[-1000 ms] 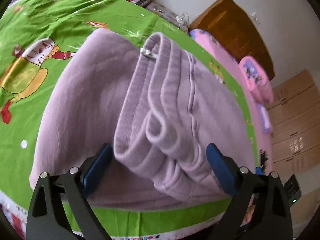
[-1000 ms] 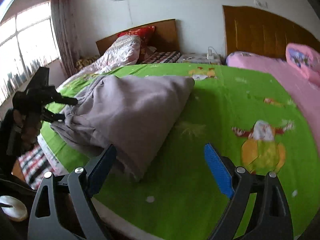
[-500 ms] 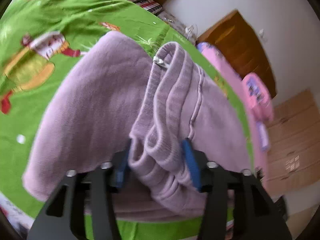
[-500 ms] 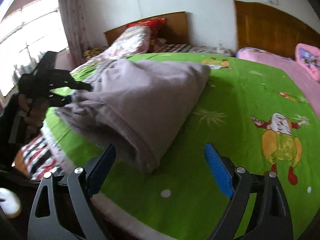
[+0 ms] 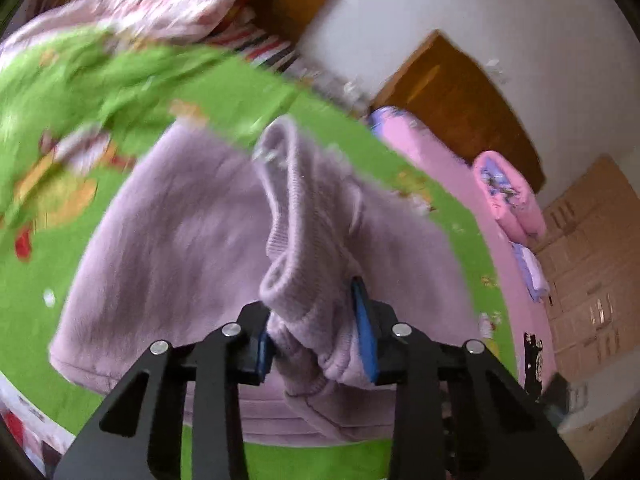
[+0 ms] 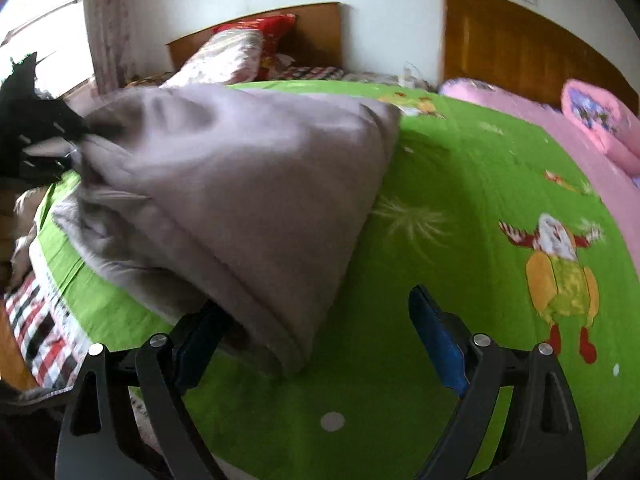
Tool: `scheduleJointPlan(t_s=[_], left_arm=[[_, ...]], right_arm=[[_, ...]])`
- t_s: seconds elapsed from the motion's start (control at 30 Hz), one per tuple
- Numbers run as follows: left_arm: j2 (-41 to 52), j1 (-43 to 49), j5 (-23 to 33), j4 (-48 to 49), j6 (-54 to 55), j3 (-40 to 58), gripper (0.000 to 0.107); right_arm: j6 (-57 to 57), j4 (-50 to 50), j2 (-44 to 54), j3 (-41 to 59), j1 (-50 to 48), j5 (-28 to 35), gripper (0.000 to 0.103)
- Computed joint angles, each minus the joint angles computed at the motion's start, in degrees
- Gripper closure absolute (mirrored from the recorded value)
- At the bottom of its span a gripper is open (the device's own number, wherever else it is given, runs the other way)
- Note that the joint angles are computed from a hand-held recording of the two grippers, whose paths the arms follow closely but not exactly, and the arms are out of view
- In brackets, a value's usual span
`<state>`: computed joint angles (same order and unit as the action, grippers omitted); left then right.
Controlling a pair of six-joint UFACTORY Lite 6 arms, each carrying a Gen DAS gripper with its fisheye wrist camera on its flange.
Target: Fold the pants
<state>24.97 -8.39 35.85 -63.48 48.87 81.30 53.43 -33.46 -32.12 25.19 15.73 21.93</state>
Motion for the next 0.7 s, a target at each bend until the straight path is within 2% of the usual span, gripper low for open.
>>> scheduleJointPlan(t_s=[0.17,0.23,0.27,0.3,0.4,0.53,0.6,0.7], left_arm=[[-1.55,-0.86,8.58,-0.91,-1.17,13.74,0.076],[-2.01,0.30,11.83,-1.53,-1.61,18.21,0.076],[-2.47,1.48,12.57,-1.52,-1.59,18.93,0.075],[-2.74,2.79,12.88,-1.62,-1.13,18.67,0.075],[-2.11,9.18,12.29,-1.66,1.12,12.87,0.075],[6.31,15.44,9.20,-1.31,5.36,5.42,0.076],[9.63,17.26,10.29,-5.48,10.22,2.68,0.076],[5.03,17.35,10.83,-8.28,12.00,-0.05,0.078]], right_arm=[[3.67,0.14,0.97,1.55,-0.74,1.95,0.016],[11.63,-7.31,2.97,3.18,3.24,4.41,0.017],[15.72,-11.49,4.79,4.39,5.67,6.73,0.013],[20.42,-16.28,7.02,5.87,9.17,10.27,0.013],[24.87,-21.21,10.04,7.63,14.58,16.44,0.013],[23.26,-20.95,12.04,8.14,14.08,15.47,0.013],[21.60,-20.40,12.81,8.74,12.71,14.52,0.012],[17.25,-17.17,13.98,10.87,11.58,15.27,0.012]])
